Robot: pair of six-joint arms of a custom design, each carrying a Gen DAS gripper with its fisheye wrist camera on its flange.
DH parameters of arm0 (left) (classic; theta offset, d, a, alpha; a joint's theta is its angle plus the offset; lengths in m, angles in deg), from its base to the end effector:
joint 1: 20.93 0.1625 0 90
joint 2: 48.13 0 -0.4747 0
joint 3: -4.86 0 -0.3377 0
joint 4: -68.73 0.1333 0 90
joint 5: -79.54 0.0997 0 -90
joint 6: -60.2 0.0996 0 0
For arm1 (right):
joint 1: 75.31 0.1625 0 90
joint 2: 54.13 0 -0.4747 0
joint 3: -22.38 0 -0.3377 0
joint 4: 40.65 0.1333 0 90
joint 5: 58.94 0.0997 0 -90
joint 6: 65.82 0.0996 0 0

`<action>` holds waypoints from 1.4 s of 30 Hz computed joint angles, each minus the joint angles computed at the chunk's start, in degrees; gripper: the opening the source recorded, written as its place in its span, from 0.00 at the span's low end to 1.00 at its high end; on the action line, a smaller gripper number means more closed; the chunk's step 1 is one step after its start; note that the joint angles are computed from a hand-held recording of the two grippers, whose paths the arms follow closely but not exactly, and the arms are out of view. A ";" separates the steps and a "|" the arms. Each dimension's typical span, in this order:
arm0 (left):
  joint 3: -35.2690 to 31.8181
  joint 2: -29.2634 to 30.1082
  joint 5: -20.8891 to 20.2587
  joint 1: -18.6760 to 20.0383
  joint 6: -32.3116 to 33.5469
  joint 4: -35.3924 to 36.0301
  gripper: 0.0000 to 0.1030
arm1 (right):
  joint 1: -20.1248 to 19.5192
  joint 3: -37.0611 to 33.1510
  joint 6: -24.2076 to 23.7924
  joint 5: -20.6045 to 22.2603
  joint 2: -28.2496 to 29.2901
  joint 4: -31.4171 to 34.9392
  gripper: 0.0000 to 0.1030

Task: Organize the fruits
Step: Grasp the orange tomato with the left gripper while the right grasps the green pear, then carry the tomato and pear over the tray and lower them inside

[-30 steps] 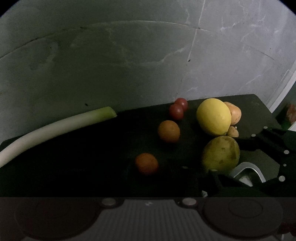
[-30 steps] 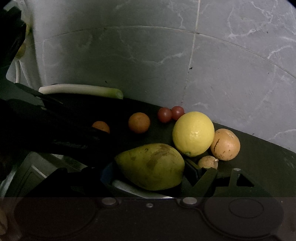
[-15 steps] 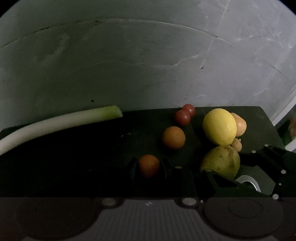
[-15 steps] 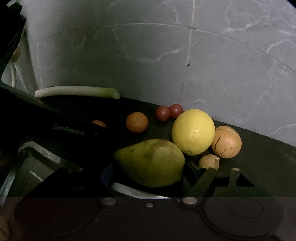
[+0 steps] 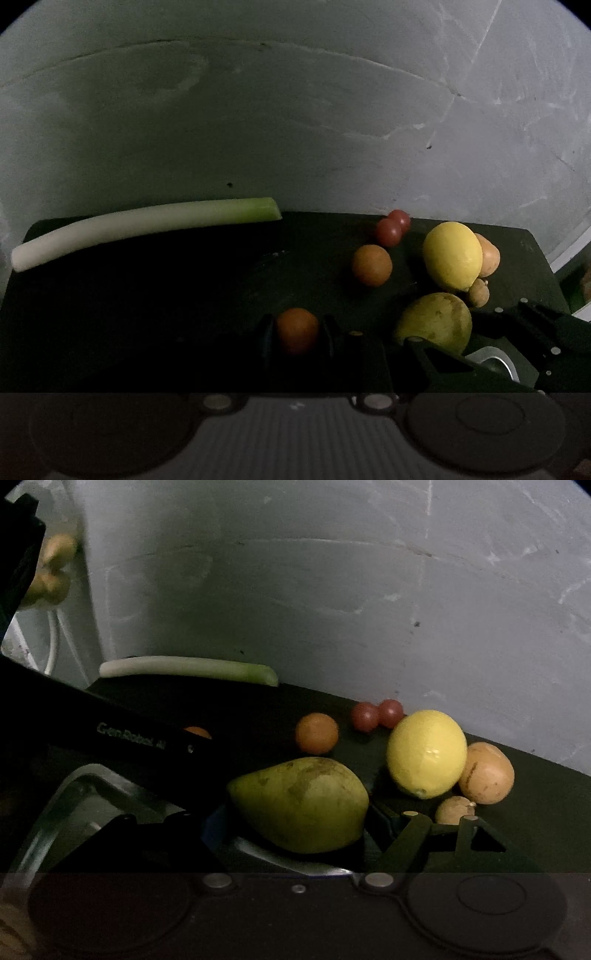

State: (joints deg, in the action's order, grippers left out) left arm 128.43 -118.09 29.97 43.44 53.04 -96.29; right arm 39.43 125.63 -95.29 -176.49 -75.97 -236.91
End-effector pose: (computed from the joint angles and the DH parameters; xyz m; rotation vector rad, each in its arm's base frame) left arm -0.0307 -0.5215 0.3024 0.2273 2.4722 -0.7066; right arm 0.3381 -0.5254 -0.0330 1.0574 -2.3735 0.5449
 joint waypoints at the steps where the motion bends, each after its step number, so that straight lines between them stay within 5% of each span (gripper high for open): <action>1: 0.25 -0.31 0.14 -0.08 -0.22 -0.08 0.28 | 0.23 0.06 -0.02 0.12 -0.03 -0.02 0.74; 25: 9.57 -11.54 3.28 -7.10 -7.86 3.66 0.28 | 6.32 8.90 3.18 0.01 -3.81 -3.28 0.74; 42: 16.51 -20.95 2.17 -13.99 -15.24 13.61 0.28 | 10.21 18.26 11.01 -3.91 -8.16 -3.85 0.74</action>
State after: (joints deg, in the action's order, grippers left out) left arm 144.94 -139.04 32.14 29.45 37.80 -82.68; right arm 49.64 143.88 -84.28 -180.39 -84.13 -240.77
